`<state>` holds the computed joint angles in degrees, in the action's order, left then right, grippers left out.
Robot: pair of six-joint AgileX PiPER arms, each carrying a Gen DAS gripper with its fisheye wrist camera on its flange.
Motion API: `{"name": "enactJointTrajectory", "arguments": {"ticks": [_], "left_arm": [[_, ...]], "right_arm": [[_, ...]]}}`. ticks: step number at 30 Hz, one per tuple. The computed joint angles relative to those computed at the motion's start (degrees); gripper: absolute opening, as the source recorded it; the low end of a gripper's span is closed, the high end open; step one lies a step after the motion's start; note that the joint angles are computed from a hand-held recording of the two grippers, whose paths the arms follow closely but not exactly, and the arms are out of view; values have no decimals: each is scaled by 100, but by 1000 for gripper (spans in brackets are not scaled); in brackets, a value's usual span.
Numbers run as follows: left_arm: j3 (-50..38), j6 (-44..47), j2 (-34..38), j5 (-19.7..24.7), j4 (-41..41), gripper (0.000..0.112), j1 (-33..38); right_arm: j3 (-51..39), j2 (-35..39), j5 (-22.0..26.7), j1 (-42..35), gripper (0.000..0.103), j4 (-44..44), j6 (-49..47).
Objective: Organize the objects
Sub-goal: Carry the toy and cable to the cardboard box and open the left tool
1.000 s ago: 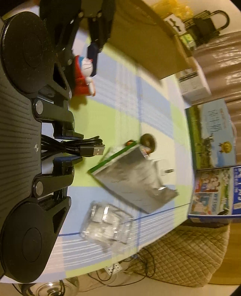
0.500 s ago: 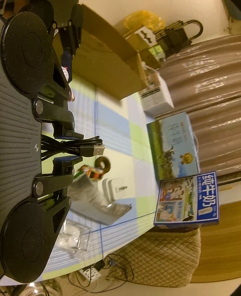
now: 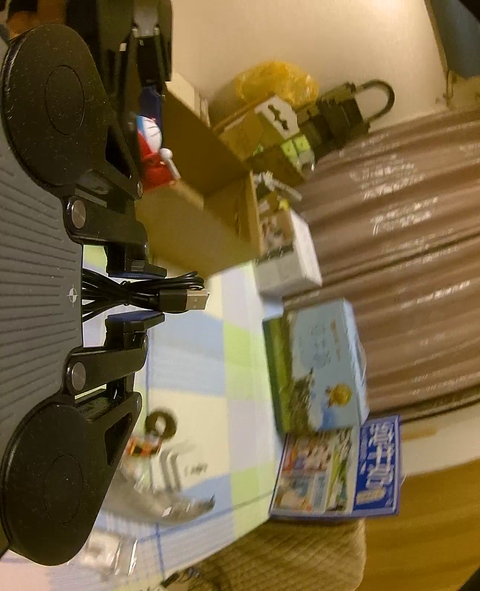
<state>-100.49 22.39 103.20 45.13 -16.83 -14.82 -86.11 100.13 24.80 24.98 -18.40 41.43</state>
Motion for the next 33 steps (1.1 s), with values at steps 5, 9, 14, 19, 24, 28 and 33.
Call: {"name": "enactJointTrajectory", "arguments": {"ticks": [5,9,14,19,24,28,33], "left_arm": [[-324,141,-50,198,-97,40,516],[-533,224,-17,332,-107,40,883],[-674,307,31,431,-146,40,1309],[-724,400,73,516,-172,40,1630],[-692,484,90,561,-200,40,1845],[-730,507,178,595,-192,40,1964],[-776,552,281,635,-222,40,2070]], "right_arm": [[-577,446,-163,333,13,-162,155],[-975,787,-338,547,13,-220,180],[-1636,1295,-410,717,13,250,-241],[-2227,1726,-343,827,13,691,-696],[-2860,2176,-106,897,13,1199,-1173],[-3246,2444,99,949,13,1343,-1362],[-3390,2564,209,947,13,1370,-1366]]}}
